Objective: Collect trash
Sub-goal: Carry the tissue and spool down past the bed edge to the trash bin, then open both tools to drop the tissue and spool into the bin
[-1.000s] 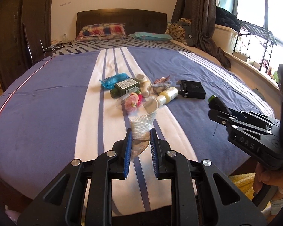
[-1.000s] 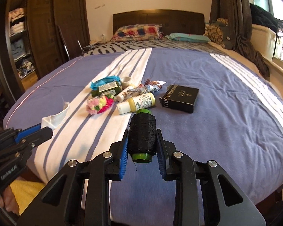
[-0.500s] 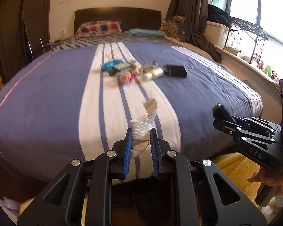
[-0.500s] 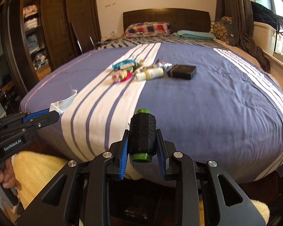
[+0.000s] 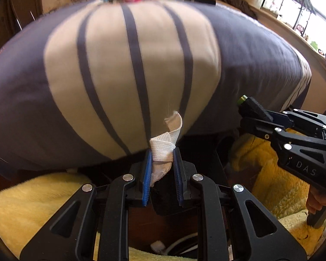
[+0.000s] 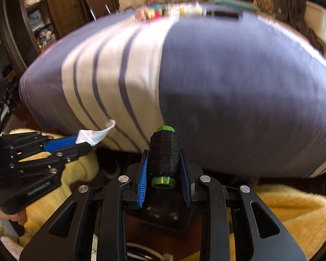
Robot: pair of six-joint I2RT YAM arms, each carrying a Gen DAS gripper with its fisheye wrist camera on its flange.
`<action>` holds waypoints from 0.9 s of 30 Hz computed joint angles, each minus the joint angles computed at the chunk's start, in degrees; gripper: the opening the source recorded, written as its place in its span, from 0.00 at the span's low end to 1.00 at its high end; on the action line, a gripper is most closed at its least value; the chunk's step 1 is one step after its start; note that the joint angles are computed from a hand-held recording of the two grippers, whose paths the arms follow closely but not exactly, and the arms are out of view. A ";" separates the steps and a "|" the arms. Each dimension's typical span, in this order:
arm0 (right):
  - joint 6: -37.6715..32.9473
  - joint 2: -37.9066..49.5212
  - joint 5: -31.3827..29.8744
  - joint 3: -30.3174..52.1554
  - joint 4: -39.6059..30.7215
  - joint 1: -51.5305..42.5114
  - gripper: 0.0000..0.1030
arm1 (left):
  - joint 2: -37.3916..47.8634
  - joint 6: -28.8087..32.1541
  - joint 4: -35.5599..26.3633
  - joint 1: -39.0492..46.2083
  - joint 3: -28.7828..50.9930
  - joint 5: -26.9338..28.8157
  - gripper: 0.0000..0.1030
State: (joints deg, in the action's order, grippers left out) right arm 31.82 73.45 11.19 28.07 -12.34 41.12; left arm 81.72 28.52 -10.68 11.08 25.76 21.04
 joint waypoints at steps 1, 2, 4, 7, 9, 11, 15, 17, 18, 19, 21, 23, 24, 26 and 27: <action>0.18 2.28 -2.64 -0.70 1.91 -1.00 0.27 | 3.01 -0.28 1.24 -0.53 0.22 -0.36 0.17; 0.26 4.02 -4.87 -1.26 3.54 -1.90 0.27 | 5.15 -0.48 2.03 -0.98 0.47 -0.73 0.17; 0.42 7.94 -9.57 -2.40 7.25 -4.16 0.27 | 10.40 -0.88 3.67 -1.96 1.39 -1.40 0.17; 0.60 12.59 -12.39 -2.69 9.93 -5.78 0.27 | 17.14 -1.47 4.63 -2.99 3.52 -2.01 0.17; 0.10 15.52 -15.13 -2.63 11.69 -7.55 0.27 | 21.55 -1.96 4.45 -3.53 5.55 -2.24 0.17; -0.26 18.00 -16.34 -1.83 12.09 -8.30 0.27 | 25.07 -2.24 3.85 -4.01 7.57 -2.40 0.17; -0.55 22.02 -16.83 0.15 11.60 -8.55 0.28 | 28.49 -2.20 3.13 -5.22 9.24 -3.07 0.17; -0.75 22.94 -16.79 1.07 11.09 -9.01 0.29 | 28.96 -2.08 2.90 -5.60 9.54 -3.52 0.19; -0.69 22.94 -16.78 1.12 10.90 -9.29 0.29 | 28.86 -2.09 2.94 -5.69 9.42 -3.80 0.19; -0.57 23.07 -16.73 1.73 10.38 -9.40 0.29 | 28.95 -2.72 3.96 -6.33 8.76 -4.16 0.19; -0.49 22.88 -16.72 1.70 10.41 -9.86 0.32 | 29.36 -3.21 4.17 -6.90 9.00 -4.52 0.19; -0.52 22.89 -16.68 2.01 10.28 -10.44 0.44 | 28.94 -2.87 4.15 -6.60 8.78 -4.48 0.27; -0.36 22.18 -16.48 1.80 10.06 -10.67 0.44 | 28.41 -2.73 4.24 -6.46 8.50 -4.53 0.30; -0.41 21.84 -16.17 1.97 9.80 -11.09 0.48 | 27.28 -2.53 4.46 -6.11 8.04 -4.91 0.34; -0.44 21.06 -15.74 1.84 9.39 -11.27 0.53 | 26.23 -2.36 4.41 -5.74 7.68 -5.06 0.38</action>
State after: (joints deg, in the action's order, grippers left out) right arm 31.38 94.51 -4.55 29.90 -2.96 29.85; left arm 107.94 26.16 -6.27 5.35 33.44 15.98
